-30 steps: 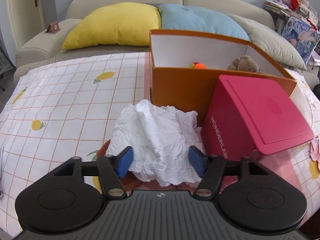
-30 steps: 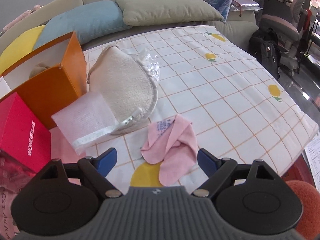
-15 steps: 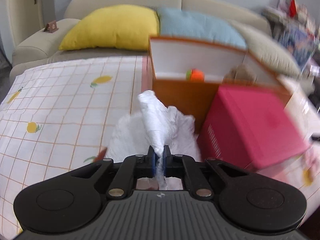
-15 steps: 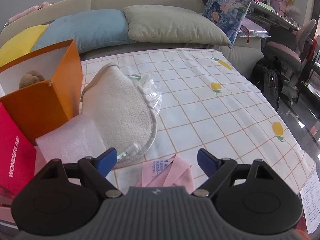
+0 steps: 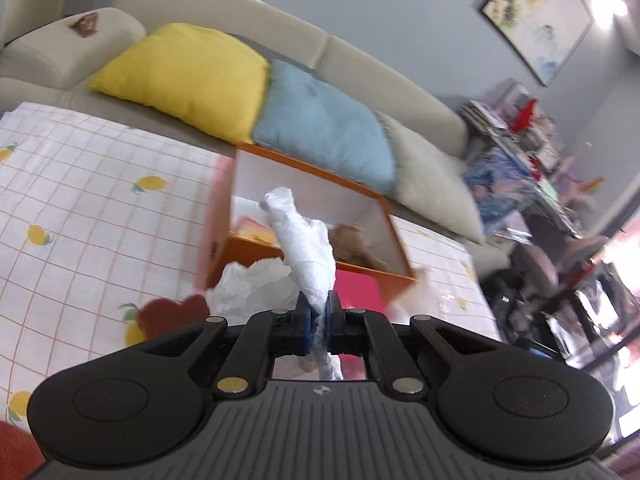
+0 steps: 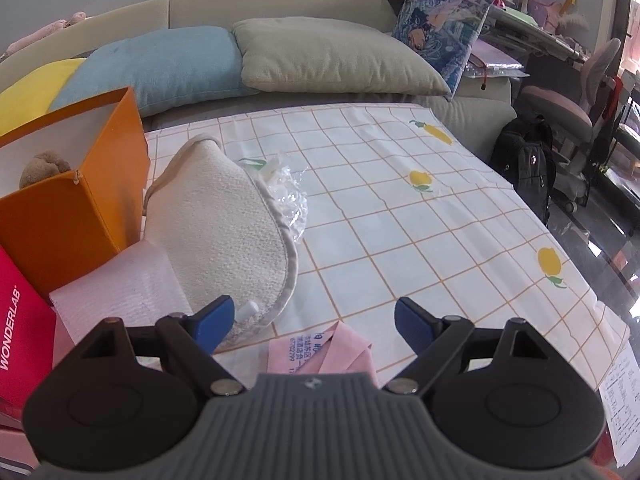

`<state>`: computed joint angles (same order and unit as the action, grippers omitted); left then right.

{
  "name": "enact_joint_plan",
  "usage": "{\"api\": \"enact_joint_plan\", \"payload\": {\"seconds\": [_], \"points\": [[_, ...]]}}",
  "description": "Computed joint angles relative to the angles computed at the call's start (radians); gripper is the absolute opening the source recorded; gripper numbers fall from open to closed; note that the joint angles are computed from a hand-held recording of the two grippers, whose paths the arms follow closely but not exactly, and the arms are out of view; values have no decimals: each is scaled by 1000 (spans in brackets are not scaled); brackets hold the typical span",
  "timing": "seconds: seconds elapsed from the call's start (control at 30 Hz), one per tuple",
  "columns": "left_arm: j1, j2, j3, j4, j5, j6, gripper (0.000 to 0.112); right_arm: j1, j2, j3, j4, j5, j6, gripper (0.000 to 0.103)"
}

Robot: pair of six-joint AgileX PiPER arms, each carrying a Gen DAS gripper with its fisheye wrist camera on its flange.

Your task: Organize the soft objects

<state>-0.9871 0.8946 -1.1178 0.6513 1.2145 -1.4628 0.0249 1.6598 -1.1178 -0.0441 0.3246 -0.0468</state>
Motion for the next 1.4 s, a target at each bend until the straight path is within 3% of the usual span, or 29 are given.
{"api": "enact_joint_plan", "payload": {"seconds": [0.03, 0.1, 0.17, 0.23, 0.4, 0.53, 0.63, 0.7, 0.77, 0.8, 0.9, 1.0, 1.03, 1.13, 1.23, 1.4], "points": [[-5, -4, -2, -6, -1, -5, 7, -1, -4, 5, -6, -7, 8, 86], [67, -17, 51, -72, -77, 25, 7, -4, -6, 8, -5, -10, 18, 86], [180, 21, 111, -168, -117, 108, 7, -3, -3, 6, 9, -1, 14, 86], [283, 49, 205, -250, -207, 174, 7, 0, -8, 8, 29, 4, -5, 86], [386, 187, 342, -351, -360, 258, 7, 3, -56, 65, 41, -44, -71, 86], [218, 343, 276, -211, -227, 205, 9, 3, -56, 66, 54, -30, -60, 86], [131, 410, 225, -159, -144, 213, 19, 14, -54, 71, 43, -36, -50, 86], [97, 379, 227, -131, -138, 164, 40, 19, -54, 73, 54, -33, -65, 86], [59, 320, 235, -93, -140, 61, 83, 20, -56, 76, 67, -29, -81, 86], [40, 294, 239, -68, -147, 8, 89, 21, -55, 77, 70, -27, -84, 86], [51, 327, 201, -64, -166, -8, 91, 22, -47, 72, 66, -19, -75, 86], [35, 456, 126, -36, -57, -56, 92, 21, -38, 63, 102, -7, -103, 86], [32, 479, 122, -24, -56, -77, 92, 23, -38, 64, 106, -9, -111, 86], [74, 522, 120, -59, -113, -56, 92, 18, -38, 67, 127, -18, -143, 88], [109, 574, 117, -75, -117, -35, 93, 0, -8, 31, 220, -8, -235, 89], [190, 548, 177, -110, -185, -24, 89, -40, 70, -57, 377, -31, -366, 88]]}}
